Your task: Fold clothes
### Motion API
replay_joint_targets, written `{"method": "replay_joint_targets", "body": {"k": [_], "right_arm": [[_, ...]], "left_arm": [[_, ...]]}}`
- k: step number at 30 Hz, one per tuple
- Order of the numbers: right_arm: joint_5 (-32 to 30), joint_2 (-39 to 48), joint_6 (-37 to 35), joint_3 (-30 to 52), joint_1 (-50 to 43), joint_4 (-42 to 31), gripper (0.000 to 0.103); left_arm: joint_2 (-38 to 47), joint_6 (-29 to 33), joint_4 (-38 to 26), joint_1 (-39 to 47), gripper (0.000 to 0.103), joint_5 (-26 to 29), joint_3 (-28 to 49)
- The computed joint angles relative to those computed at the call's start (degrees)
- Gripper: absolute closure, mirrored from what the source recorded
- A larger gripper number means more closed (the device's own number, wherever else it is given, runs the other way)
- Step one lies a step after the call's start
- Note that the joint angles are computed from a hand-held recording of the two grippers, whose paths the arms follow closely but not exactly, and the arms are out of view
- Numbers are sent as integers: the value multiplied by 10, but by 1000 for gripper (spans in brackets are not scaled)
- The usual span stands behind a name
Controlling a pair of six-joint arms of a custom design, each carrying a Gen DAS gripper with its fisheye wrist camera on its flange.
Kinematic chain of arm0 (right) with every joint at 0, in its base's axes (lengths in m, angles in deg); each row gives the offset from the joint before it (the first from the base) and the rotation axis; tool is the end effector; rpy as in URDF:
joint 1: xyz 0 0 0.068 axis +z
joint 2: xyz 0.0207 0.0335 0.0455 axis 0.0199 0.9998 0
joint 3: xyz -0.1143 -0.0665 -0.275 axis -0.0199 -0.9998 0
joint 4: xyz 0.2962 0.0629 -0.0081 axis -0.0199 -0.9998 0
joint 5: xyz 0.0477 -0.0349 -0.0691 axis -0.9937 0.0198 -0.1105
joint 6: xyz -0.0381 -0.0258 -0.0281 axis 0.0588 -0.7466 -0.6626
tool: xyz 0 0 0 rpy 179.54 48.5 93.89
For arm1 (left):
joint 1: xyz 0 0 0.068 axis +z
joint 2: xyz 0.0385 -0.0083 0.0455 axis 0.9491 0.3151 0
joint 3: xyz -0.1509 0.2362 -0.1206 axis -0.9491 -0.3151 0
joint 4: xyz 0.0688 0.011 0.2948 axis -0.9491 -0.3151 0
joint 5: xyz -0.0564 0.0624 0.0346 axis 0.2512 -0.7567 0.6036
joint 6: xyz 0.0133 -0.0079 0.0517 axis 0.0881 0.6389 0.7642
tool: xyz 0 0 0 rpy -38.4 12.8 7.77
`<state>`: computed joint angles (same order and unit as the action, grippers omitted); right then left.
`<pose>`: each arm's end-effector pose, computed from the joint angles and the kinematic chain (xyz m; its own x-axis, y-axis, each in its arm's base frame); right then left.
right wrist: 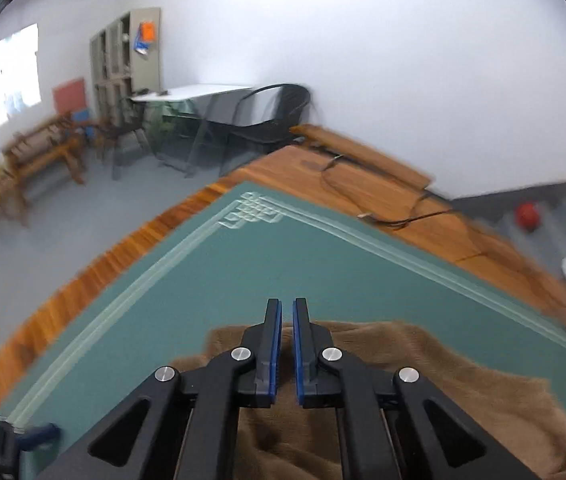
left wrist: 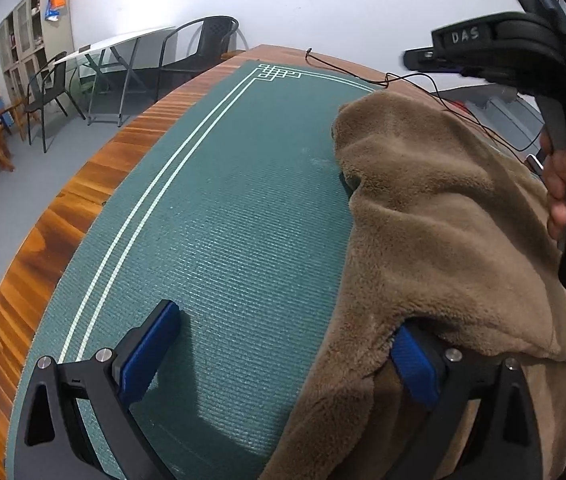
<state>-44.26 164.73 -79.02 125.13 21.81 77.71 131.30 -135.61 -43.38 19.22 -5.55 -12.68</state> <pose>0.3334 0.1232 0.1361 -0.6825 -0.2035 -0.7019 -0.2731 0.9619 -0.0133 0.2096 -0.2503 0.0592 -0.8140 -0.0376 -0.5796 0.0480 0.9901 -0.1317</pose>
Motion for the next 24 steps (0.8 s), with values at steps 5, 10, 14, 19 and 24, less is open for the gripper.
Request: {"method": "replay_joint_targets", "body": {"k": [5,10,14,19,24], "right_arm": [[-94,3,-3,-6,-29,-32,21],[-183,0,-11,-9,-56,-64,7],[-164,62,-37,37,-28,-123,70],[-88,69,-29,38,8,-64,91],[-12,77,-38,57,48,-22,92]], "left_arm": [[-1,-2,3,2,3,1,-3],[-3,-5,6,4,3,3,-6],[-6,-7,8,4,3,3,-9],[-6,-11,-1,0,3,-2,-7],[-2,-17,-26,-6,3,-17,3]]}}
